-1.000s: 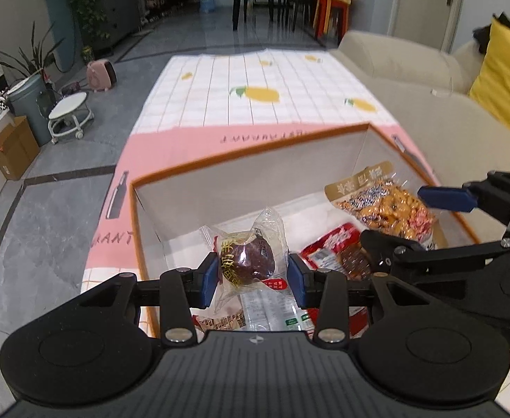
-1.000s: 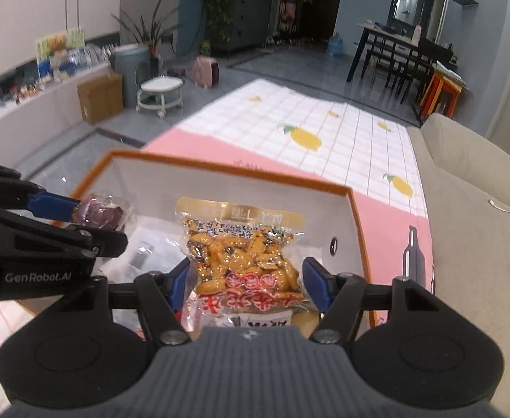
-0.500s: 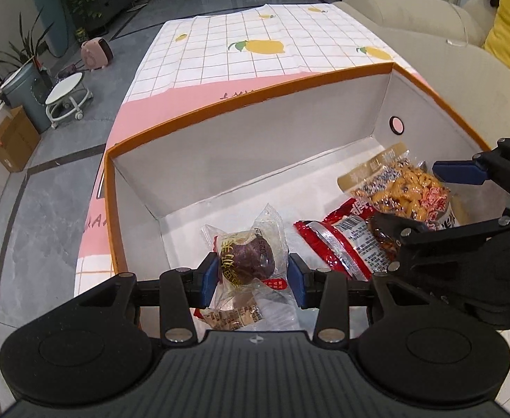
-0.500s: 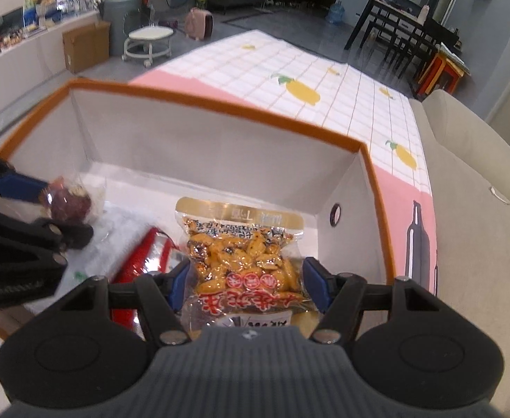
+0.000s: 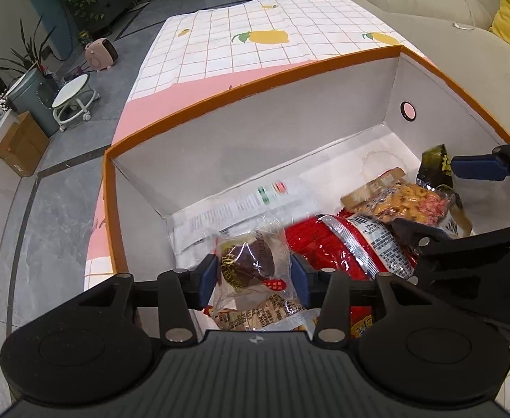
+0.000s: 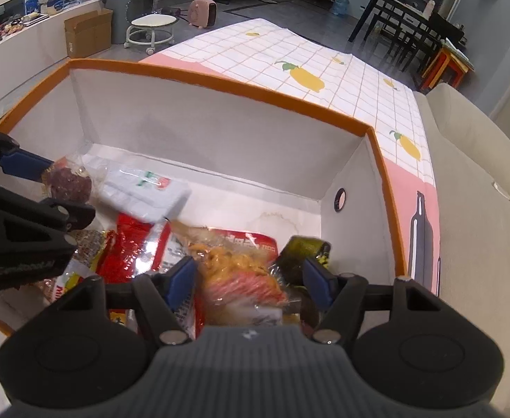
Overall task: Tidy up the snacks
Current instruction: 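Lower both packs into the box and open both tools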
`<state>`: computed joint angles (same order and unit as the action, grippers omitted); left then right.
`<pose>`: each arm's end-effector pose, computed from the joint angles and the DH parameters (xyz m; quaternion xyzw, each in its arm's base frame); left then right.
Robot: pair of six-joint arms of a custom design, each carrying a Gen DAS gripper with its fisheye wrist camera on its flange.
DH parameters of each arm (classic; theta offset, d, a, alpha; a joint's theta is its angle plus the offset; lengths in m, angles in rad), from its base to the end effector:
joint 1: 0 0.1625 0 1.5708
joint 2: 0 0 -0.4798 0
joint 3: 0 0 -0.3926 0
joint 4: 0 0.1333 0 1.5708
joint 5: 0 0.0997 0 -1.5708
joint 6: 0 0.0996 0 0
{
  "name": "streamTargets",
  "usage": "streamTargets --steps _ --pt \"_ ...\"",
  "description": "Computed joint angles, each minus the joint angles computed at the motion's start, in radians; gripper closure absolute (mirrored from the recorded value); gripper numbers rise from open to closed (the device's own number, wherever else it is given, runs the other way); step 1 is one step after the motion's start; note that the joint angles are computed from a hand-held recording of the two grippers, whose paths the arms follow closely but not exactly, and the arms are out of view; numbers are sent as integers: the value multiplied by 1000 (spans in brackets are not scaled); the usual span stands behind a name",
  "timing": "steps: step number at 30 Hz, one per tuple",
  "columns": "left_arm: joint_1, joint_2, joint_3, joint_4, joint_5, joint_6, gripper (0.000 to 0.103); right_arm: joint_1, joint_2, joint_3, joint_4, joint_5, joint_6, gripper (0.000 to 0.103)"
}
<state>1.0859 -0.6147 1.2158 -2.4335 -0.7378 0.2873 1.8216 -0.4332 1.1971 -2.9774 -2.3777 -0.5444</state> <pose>-0.2035 -0.8303 0.1782 0.2926 0.8598 -0.1583 0.3874 0.2680 -0.7986 0.0969 0.2236 -0.8526 0.2329 0.4110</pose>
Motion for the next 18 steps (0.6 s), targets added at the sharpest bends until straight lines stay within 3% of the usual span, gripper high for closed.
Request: streamTargets --steps 2,4,9,18 --pt "-4 -5 8 -17 2 10 45 4 -4 4 -4 3 -7 36" --pt "-9 -11 21 -45 5 29 36 10 -6 6 -13 0 -14 35" --pt "-28 -34 67 -158 27 74 20 26 -18 30 -77 -13 -36 25" --pt "-63 -114 194 -354 -12 72 19 51 -89 147 -240 12 -29 23"
